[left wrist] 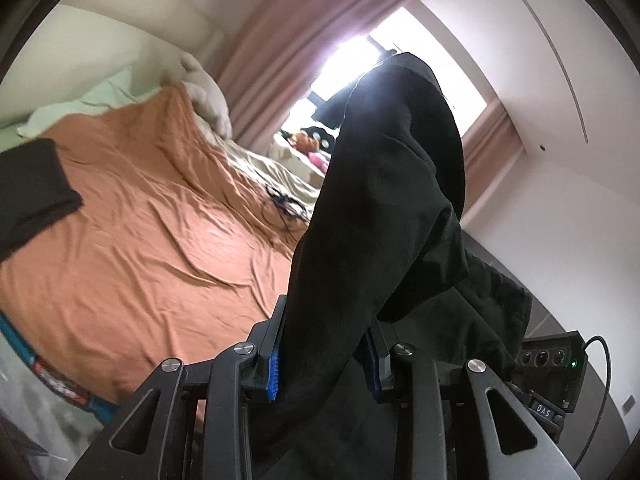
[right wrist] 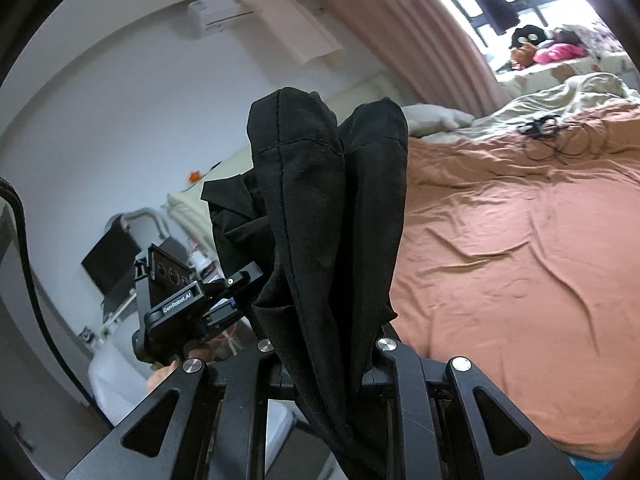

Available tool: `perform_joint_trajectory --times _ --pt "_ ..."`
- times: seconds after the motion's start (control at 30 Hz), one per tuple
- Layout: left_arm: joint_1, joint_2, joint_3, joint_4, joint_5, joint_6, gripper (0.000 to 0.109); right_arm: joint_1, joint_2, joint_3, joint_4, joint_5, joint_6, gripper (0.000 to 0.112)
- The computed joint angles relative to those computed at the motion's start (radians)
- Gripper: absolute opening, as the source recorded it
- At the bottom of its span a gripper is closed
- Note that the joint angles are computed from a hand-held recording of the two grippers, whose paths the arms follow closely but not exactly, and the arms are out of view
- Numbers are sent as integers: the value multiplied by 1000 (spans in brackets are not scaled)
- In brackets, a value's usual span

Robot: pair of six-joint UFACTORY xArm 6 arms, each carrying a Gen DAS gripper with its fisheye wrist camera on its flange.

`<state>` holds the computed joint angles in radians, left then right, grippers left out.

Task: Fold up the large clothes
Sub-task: 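Carry the held black shirt with both tools toward the bed's headboard side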

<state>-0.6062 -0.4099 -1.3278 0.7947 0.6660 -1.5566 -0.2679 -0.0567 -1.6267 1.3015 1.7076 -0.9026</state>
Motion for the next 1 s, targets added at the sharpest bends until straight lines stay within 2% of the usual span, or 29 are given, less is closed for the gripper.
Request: perform_joint_trajectory --times 0.43,0.67,0.8,1.0 --pt "-79 -342 194 134 253 -87 32 197 -144 140 -16 -34 -26 18" --pt "-48 -483 283 153 297 -104 32 344 -168 177 -30 -97 -28 18" --pt "30 -538 319 106 280 -57 32 416 -142 158 -40 -133 -16 18" --pt "312 -606 393 -117 103 139 32 523 -61 85 -47 -187 21 18"
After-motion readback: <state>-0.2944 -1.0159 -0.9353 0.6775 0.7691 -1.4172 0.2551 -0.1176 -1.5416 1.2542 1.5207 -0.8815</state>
